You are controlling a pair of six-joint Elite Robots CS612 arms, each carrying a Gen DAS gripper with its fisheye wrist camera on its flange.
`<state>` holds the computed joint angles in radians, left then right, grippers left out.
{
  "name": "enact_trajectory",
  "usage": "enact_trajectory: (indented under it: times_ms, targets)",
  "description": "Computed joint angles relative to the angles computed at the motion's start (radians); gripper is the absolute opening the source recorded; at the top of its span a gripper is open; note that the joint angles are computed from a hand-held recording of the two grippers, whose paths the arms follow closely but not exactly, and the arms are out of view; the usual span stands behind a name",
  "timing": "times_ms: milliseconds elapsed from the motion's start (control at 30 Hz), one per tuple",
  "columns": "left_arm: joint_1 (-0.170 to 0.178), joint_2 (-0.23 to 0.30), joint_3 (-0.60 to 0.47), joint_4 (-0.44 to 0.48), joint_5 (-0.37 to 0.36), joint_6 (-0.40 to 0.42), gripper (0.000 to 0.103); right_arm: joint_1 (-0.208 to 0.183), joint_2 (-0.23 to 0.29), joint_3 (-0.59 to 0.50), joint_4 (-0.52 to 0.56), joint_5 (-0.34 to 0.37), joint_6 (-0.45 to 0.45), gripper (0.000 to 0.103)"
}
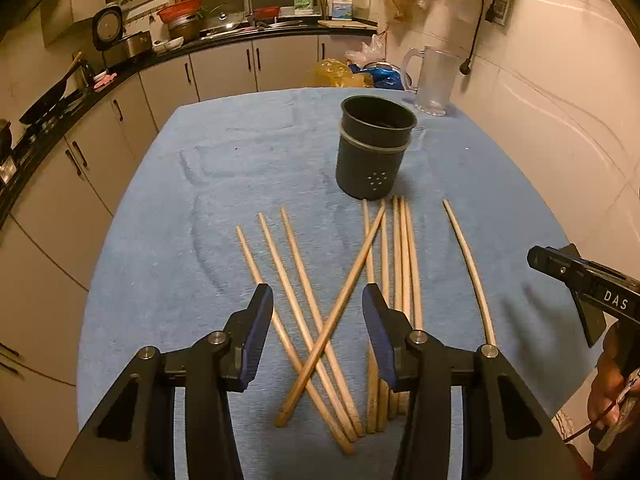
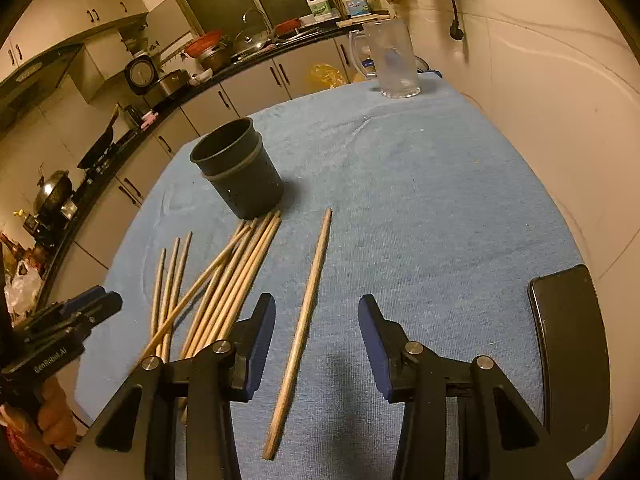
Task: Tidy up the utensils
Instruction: 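Move the right gripper over a single loose wooden chopstick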
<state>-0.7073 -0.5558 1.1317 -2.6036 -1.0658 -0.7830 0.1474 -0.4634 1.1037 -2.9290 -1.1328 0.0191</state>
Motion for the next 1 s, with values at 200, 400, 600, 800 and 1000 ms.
enact_trajectory:
  times_ms: [200,400,600,800,1000]
  targets:
    - [-0.010,0.001,-0.005,-0.016,0.028,0.020,0.045,0.002,-0.003,0.009,-0.004,0.013,0.002,0.047]
    - [-0.020,0.007,-0.011,-0.033,0.067,0.048,0.045,0.009,-0.012,0.029,-0.023,0.004,-0.013,0.047]
    - [-0.006,0.027,-0.045,0.011,0.019,0.068,0.046,0.013,-0.007,0.012,0.014,-0.013,-0.023,0.047]
    - [0.028,0.078,-0.141,0.106,-0.095,0.115,0.049,0.018,0.025,-0.087,0.163,-0.044,-0.038,0.047]
    - [0.040,0.130,-0.243,0.209,-0.100,0.175,0.051,0.013,0.066,-0.189,0.302,-0.038,0.006,0.049]
